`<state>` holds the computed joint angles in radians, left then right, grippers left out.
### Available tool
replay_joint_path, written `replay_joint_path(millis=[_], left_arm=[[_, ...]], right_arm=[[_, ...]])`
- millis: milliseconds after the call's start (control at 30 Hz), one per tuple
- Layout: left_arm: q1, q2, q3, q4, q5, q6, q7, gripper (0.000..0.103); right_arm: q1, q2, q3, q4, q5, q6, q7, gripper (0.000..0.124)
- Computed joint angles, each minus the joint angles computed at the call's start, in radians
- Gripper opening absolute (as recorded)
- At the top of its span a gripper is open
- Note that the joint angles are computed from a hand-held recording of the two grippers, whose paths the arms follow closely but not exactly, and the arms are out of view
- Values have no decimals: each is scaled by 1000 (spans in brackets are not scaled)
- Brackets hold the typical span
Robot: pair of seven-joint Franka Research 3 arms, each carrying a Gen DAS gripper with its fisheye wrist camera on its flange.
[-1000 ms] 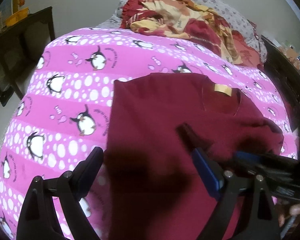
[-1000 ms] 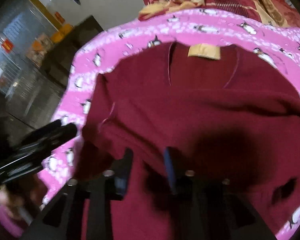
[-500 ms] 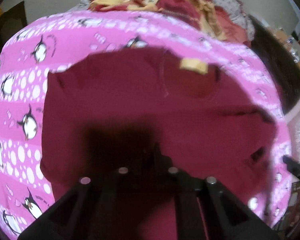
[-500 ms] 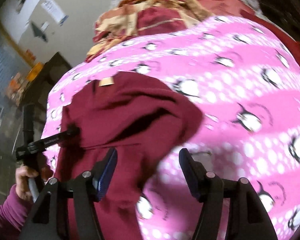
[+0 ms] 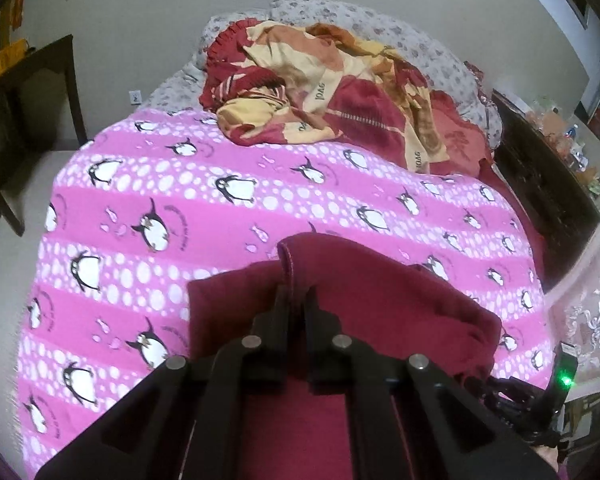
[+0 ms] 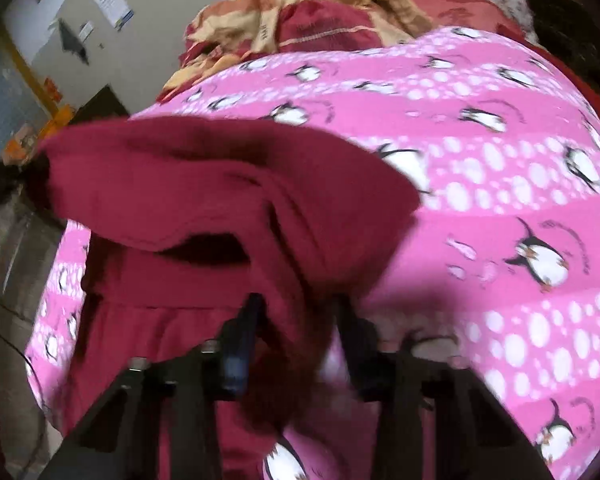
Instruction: Fold small clothes
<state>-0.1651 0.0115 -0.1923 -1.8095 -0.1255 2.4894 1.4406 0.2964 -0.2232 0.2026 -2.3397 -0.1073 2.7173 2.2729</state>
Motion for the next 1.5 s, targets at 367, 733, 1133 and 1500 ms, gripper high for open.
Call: replay_joint_path(millis=[367,733,1133,1500], left_arm=[[25,44,10,-67,33,-39,-58,5],[30,49,2,-119,35,-44,-58,5],[29,58,-4,-109,-7,-53,-10,6],[21,112,-13,-90,69,-41,-89,9]], right_arm=[[17,-106,16,-40,24,-161,-139,10],[-30,-194,-33,-166,343,90,-130,70],[-134,15,9,27,11,88,43,10],[-70,-58,-16,19,-47,-72,54,39]])
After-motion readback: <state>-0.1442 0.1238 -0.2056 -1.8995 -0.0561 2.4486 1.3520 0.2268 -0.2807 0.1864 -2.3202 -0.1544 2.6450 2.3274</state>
